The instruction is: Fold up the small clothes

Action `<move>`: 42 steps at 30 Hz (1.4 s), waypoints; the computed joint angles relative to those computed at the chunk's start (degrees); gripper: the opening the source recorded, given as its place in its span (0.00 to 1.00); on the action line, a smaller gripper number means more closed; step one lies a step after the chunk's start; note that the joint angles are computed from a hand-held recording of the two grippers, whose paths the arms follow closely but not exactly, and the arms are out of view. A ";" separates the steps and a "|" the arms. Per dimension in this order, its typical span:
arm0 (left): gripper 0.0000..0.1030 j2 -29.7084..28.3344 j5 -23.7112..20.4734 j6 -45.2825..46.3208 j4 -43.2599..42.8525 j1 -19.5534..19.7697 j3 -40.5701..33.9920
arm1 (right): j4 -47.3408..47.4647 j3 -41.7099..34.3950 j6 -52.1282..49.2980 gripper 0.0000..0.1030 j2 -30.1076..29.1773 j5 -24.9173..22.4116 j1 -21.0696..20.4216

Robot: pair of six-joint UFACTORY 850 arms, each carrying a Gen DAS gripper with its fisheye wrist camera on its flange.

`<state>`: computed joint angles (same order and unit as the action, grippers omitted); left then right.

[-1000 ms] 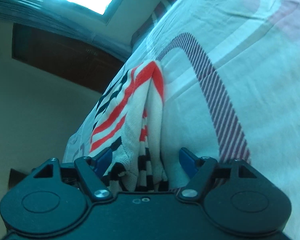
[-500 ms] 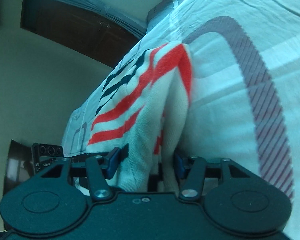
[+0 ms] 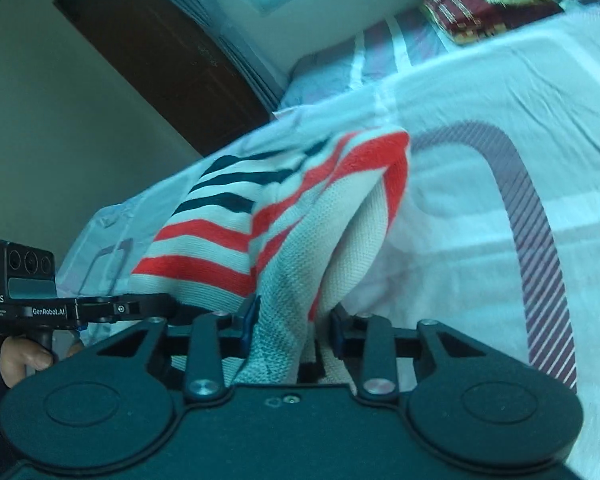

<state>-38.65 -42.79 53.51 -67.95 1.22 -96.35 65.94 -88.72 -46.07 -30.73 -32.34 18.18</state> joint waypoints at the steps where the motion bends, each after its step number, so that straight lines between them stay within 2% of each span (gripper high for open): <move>1: 0.52 0.74 -0.25 0.34 -0.30 0.43 0.30 | -0.68 -0.13 0.29 0.33 0.51 0.07 0.36; 6: 0.52 5.84 -1.45 3.51 -1.49 4.32 3.95 | 0.19 -1.78 -0.82 0.33 1.57 -0.15 2.67; 11: 0.52 13.19 -0.85 6.74 -0.87 11.23 11.30 | 2.00 -7.01 -1.46 0.33 -1.64 -0.68 8.14; 16: 0.52 19.47 -0.73 9.31 0.06 20.53 19.46 | 2.86 -15.61 0.40 0.33 -8.73 -2.79 14.27; 17: 0.52 20.97 1.52 7.62 0.84 21.84 21.56 | 2.68 -17.63 1.32 0.33 -10.47 -3.45 15.43; 19: 0.52 22.68 1.30 8.33 1.00 25.34 24.78 | 2.10 -20.93 3.24 0.33 -13.48 -5.03 17.49; 22: 0.53 23.90 1.28 7.70 2.94 29.82 29.07 | -3.92 -27.59 9.78 0.33 -19.13 -8.09 19.91; 24: 0.55 23.81 3.66 4.74 5.80 31.18 31.35 | -10.74 -32.55 17.69 0.35 -23.50 -10.93 20.77; 26: 0.71 25.18 6.11 8.75 1.76 32.37 35.27 | -7.98 -31.44 16.75 0.35 -24.19 -10.54 20.39; 27: 0.72 25.72 6.46 11.86 -2.51 33.08 36.97 | -5.47 -30.72 16.06 0.35 -24.13 -10.97 19.91; 29: 0.74 27.51 8.14 14.26 -5.21 33.09 39.17 | -7.22 -31.86 17.32 0.36 -24.49 -12.37 19.53; 31: 0.74 30.83 9.66 16.70 -6.06 33.44 41.87 | -11.56 -31.62 19.60 0.47 -23.02 -11.49 19.48; 33: 0.73 35.03 10.79 19.32 -7.28 33.43 45.41 | -11.72 -24.73 17.58 0.50 -17.18 -7.69 19.77; 36: 0.73 38.32 10.14 19.79 -7.24 35.41 48.30 | -3.41 -15.46 9.17 0.52 -10.44 -8.58 18.48; 38: 0.73 39.92 10.14 19.42 -6.27 35.62 49.76 | -2.59 -11.75 6.97 0.49 -7.95 -8.95 18.73; 41: 0.73 40.78 10.96 16.45 -3.04 34.88 51.29 | -10.46 -12.48 11.96 0.36 -8.33 -8.07 20.77; 42: 0.73 40.62 12.26 14.47 -1.18 33.86 51.30 | -10.94 -11.51 11.46 0.20 -7.87 -6.25 21.27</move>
<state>1.97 -30.53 67.99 -69.13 35.07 -45.05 55.01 -100.23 -34.61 -38.61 -38.59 39.45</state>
